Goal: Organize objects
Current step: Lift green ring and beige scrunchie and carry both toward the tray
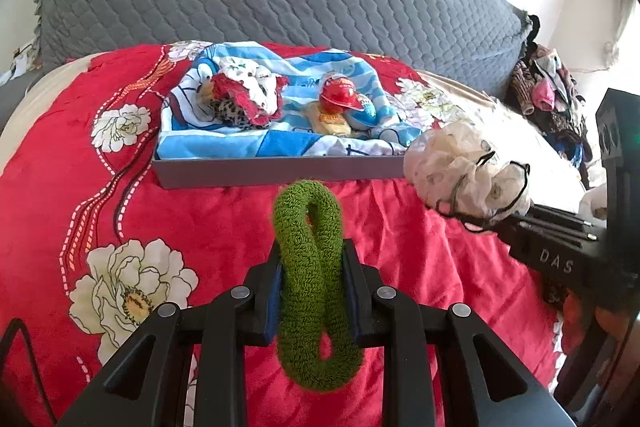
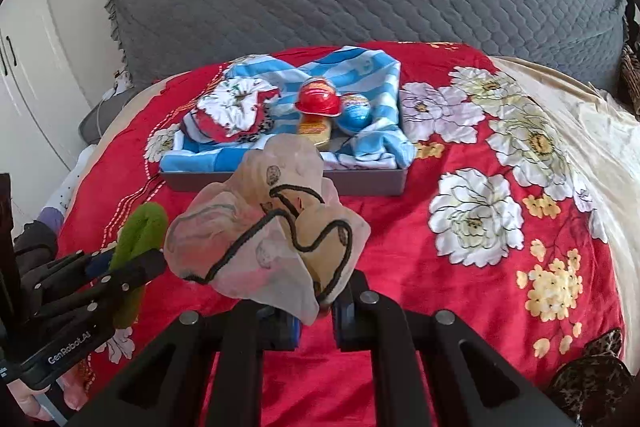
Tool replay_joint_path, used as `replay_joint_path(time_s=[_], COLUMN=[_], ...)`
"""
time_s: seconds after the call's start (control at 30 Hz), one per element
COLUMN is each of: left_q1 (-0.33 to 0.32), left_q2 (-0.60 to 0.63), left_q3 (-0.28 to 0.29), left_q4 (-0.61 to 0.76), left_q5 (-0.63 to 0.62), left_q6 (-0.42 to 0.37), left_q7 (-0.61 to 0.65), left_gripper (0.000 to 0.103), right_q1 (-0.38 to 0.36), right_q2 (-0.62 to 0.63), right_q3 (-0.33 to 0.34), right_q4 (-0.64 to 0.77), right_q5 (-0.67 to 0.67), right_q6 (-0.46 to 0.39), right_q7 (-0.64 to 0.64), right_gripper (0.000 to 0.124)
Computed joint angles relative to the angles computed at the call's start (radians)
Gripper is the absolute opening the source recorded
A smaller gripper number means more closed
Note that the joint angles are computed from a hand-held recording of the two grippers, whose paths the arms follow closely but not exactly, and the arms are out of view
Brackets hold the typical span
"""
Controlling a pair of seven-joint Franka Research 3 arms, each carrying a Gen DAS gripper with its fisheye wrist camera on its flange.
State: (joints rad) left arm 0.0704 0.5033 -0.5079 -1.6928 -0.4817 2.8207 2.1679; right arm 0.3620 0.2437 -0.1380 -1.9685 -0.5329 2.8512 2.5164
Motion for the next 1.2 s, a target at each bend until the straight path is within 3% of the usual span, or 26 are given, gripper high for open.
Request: replay_joint_path(time_s=[1.2], left_q1=[-0.039], left_q2=[0.096], left_q3=[0.054], left_q4=[0.139], left_q5=[0.180], left_q6=[-0.006], left_q7=[-0.171], left_gripper=[0.026], right_q1=[0.059], right_q2=[0.128], right_q3=[-0.033], right_q4=[0.160], right_q5=[0.127], right_q6=[-0.012], right_q7=[-0.100], right_gripper=[0.011])
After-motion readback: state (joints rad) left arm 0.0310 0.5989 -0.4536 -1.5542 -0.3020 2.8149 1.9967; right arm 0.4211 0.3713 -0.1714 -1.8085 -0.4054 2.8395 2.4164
